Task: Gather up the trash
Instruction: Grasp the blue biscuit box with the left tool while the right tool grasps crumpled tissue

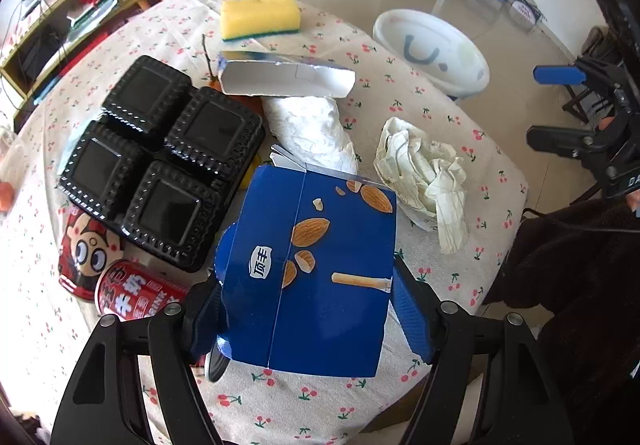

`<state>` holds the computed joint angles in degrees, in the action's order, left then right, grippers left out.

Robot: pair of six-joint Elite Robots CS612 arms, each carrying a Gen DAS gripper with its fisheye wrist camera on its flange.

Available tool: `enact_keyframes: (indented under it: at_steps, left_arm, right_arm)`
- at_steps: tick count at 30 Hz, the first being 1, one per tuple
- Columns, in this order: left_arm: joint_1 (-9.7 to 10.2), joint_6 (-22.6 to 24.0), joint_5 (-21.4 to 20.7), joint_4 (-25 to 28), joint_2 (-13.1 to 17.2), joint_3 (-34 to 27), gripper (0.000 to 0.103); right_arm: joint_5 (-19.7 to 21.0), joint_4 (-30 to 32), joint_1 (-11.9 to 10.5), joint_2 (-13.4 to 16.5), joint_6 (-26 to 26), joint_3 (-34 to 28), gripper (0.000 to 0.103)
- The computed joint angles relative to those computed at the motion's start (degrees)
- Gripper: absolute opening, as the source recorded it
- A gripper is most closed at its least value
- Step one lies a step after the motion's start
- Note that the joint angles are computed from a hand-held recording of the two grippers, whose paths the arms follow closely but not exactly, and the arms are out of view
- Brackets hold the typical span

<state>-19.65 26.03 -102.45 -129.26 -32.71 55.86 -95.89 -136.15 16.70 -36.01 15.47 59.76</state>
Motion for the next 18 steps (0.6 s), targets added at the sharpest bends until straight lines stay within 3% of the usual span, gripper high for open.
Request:
enact_keyframes:
  at_steps: [8, 15, 18]
  left_arm:
    - [0.83, -7.99, 3.58, -11.3, -3.57, 7.42, 0.077]
    - [1.65, -14.58, 4.39, -13.79, -3.47, 7.85, 0.077]
    - [1.82, -16.1, 4.98, -14.35, -3.37, 7.83, 0.077]
  right_arm:
    - [6.64, 3.87, 0.58, 3.22, -1.54, -5.61, 0.103]
    - [9.94, 9.19, 1.41, 7.7, -3.24, -13.44, 0.103]
    - [11.23, 11.44, 1.41, 9.57, -1.96, -16.56, 0.094]
